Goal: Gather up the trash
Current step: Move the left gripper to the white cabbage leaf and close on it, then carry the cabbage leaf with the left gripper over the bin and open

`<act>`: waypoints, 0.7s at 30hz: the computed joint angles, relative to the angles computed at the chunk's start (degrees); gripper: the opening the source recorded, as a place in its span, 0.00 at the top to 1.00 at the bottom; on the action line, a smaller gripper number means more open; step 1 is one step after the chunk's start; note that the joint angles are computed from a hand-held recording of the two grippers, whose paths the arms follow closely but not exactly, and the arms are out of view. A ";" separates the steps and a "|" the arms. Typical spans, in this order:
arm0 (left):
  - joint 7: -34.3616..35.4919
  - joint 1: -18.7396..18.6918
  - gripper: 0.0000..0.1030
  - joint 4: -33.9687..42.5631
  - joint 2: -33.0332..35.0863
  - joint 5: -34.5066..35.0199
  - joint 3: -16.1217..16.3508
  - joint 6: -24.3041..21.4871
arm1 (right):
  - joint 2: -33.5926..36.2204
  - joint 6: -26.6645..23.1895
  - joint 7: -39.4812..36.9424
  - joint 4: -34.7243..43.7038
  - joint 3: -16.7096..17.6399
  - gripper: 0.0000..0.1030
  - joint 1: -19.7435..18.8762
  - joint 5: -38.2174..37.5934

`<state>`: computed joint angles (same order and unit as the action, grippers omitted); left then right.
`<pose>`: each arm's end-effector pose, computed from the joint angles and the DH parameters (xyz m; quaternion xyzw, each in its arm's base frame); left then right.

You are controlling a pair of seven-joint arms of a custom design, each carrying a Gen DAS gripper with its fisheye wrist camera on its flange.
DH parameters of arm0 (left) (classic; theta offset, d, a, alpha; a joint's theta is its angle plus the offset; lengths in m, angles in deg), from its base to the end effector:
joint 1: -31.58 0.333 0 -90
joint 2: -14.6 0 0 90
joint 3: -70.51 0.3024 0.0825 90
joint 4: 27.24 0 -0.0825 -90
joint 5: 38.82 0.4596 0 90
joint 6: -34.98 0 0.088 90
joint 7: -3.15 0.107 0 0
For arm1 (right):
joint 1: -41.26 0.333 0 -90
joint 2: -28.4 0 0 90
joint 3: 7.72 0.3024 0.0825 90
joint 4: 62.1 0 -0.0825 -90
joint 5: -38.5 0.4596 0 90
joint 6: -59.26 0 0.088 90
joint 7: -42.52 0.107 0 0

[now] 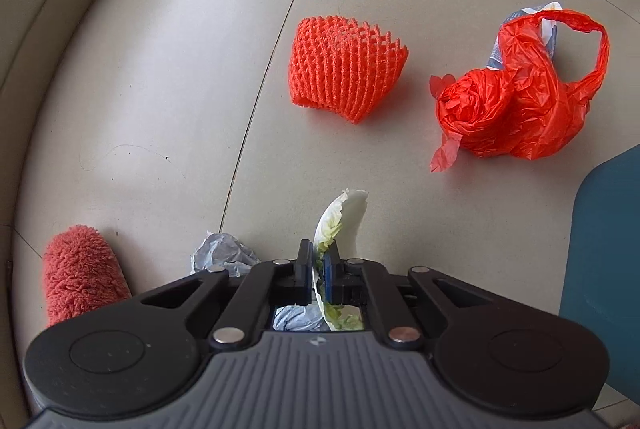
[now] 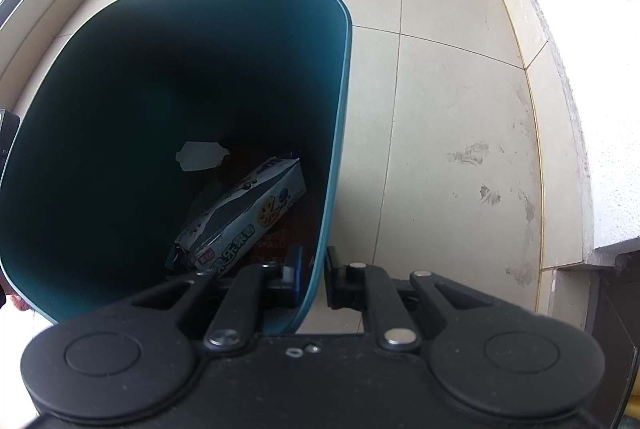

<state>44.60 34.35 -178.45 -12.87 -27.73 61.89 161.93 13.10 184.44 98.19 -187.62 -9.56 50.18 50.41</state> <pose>0.4548 -0.0338 0.3496 -0.8893 0.4425 0.0130 0.1148 0.5673 0.0775 0.4851 -0.8786 0.4495 -0.0602 0.1493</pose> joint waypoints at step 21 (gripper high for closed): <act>1.39 -4.48 0.96 12.23 -15.77 1.27 -4.03 -12.25 | -1.33 1.49 -0.47 -1.42 -0.17 0.91 0.03 0.31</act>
<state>45.98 29.87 -166.23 -28.65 -26.46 57.86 149.67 11.77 185.93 97.72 -189.05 -9.73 50.22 50.72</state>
